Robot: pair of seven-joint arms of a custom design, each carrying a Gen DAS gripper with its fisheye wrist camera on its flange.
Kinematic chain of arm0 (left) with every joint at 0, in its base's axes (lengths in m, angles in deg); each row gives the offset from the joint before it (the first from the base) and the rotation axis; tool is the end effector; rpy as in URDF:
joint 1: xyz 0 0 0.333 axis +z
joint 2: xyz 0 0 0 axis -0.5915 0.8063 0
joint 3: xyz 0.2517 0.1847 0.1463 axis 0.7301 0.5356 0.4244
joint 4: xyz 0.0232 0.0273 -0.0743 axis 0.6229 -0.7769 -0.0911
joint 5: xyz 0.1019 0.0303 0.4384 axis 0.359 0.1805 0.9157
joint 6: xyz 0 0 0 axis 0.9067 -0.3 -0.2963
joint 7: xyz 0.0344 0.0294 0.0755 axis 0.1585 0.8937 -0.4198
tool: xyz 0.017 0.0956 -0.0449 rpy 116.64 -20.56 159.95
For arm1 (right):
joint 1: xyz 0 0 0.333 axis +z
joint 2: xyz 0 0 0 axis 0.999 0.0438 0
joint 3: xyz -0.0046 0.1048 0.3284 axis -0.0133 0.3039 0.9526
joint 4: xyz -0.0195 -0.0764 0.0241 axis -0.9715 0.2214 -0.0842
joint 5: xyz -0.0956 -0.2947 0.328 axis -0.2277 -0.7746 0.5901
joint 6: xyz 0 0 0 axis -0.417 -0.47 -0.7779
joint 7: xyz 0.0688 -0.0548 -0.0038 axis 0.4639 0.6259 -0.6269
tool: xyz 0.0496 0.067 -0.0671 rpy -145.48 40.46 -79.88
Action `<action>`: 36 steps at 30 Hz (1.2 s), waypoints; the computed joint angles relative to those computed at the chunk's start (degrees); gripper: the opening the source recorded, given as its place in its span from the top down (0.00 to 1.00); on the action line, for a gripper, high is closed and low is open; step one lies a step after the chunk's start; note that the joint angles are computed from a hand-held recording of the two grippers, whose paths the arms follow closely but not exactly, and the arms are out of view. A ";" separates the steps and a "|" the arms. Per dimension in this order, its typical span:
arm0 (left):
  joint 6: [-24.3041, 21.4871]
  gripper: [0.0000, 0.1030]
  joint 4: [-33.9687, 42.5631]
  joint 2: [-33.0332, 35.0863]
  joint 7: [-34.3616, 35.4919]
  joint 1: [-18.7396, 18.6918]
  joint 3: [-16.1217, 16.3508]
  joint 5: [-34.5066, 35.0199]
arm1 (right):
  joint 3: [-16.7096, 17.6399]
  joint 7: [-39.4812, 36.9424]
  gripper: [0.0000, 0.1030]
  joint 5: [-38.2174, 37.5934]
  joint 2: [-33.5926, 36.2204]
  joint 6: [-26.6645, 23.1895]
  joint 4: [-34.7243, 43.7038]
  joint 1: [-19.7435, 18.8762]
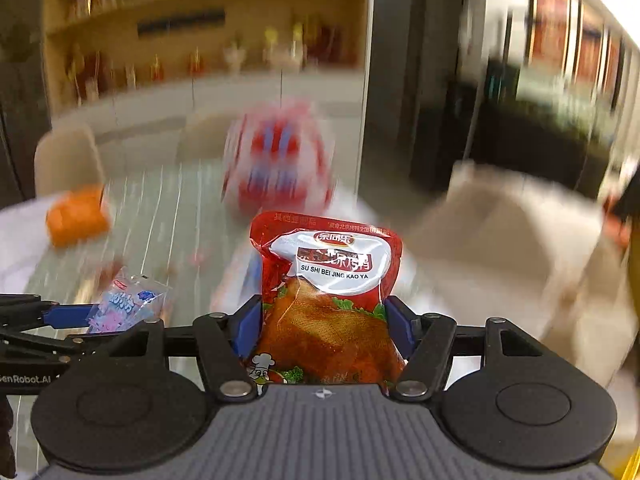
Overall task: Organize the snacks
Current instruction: 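Lower the Peppa Pig pack into the pink box with the left tool while right tool drops duck pouch in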
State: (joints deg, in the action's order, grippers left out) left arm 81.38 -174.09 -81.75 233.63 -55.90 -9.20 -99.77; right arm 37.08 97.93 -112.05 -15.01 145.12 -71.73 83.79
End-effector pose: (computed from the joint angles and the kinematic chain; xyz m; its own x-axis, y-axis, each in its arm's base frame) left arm 0.5140 -0.1714 0.5333 -0.5280 -0.8151 0.2386 -0.5691 0.1311 -0.8117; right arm 0.4361 0.1921 0.5595 -0.1202 -0.9922 0.0341 -0.5102 0.0323 -0.8595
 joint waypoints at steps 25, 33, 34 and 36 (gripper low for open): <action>7.41 0.38 15.21 25.89 -12.75 11.56 -17.17 23.89 | -19.36 -57.27 0.32 50.54 42.99 -9.08 29.59 12.78; 5.84 0.38 10.00 16.45 4.56 12.44 -14.60 -7.44 | -18.50 -62.04 0.27 56.58 37.05 -0.94 24.75 12.73; 6.98 0.39 9.63 15.83 5.56 12.04 -13.58 -10.88 | -18.72 -61.22 0.25 54.56 37.06 -0.63 25.20 13.29; 11.23 0.39 10.22 16.51 4.40 11.11 -11.81 -11.93 | -18.91 -58.16 0.24 49.79 35.69 0.13 24.39 14.63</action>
State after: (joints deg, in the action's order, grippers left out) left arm 92.60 -163.87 -65.24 238.03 -44.79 -21.01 -111.69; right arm 18.18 39.77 -62.27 20.68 145.25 -47.34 98.41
